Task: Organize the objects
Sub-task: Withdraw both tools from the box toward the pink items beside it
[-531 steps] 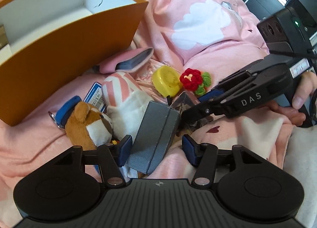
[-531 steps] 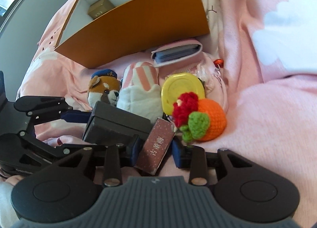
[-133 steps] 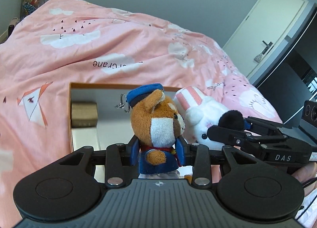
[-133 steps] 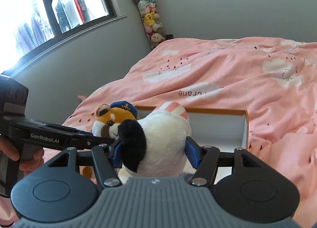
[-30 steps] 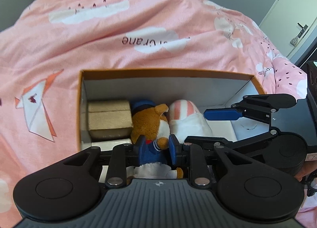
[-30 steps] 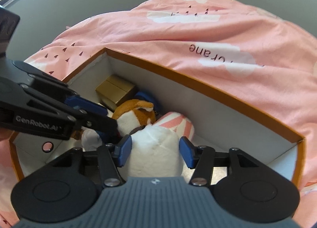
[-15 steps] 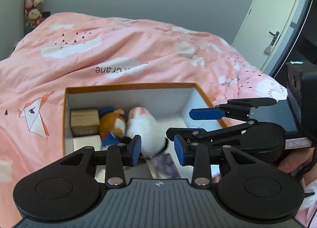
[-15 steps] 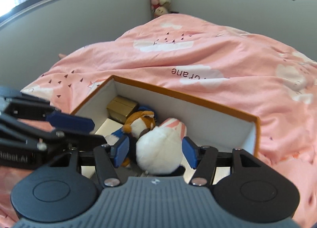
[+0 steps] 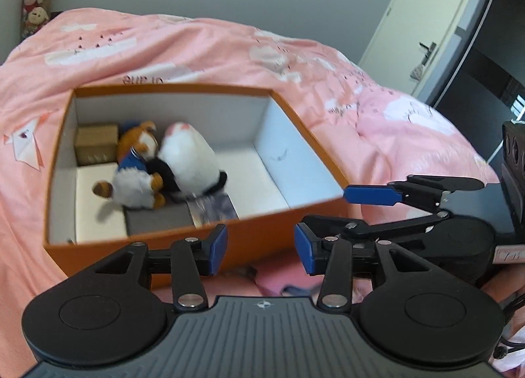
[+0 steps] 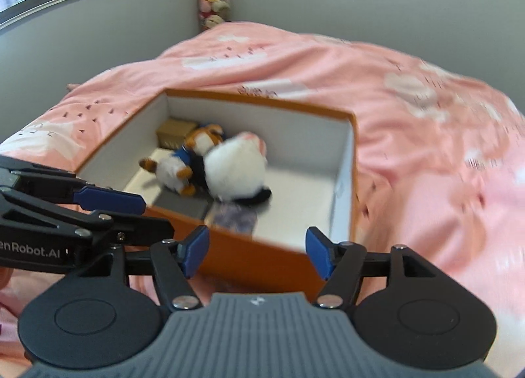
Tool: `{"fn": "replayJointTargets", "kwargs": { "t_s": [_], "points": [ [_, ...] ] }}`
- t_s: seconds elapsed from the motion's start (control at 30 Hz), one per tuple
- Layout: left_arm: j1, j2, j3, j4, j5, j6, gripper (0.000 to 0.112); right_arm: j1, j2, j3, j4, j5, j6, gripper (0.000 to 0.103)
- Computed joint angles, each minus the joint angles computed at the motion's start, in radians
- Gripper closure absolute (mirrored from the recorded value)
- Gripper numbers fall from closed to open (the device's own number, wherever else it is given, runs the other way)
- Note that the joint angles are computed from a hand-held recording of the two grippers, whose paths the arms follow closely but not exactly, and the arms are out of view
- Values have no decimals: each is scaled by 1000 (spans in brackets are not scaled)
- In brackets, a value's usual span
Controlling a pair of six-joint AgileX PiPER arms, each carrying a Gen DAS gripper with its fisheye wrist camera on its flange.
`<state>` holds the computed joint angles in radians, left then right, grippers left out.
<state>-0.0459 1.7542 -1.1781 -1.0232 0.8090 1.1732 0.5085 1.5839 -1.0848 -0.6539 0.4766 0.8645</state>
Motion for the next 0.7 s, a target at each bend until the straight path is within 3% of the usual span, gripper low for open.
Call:
{"fn": "replayJointTargets", "kwargs": {
  "t_s": [0.27, 0.53, 0.7],
  "points": [
    [-17, 14, 71, 30, -19, 101, 59, -8, -55, 134, -50, 35, 222, 43],
    [-67, -1, 124, 77, -86, 192, 50, -29, -45, 191, 17, 64, 254, 49],
    [-112, -2, 151, 98, -130, 260, 49, -37, -54, 220, 14, 61, 274, 63]
  ]
}}
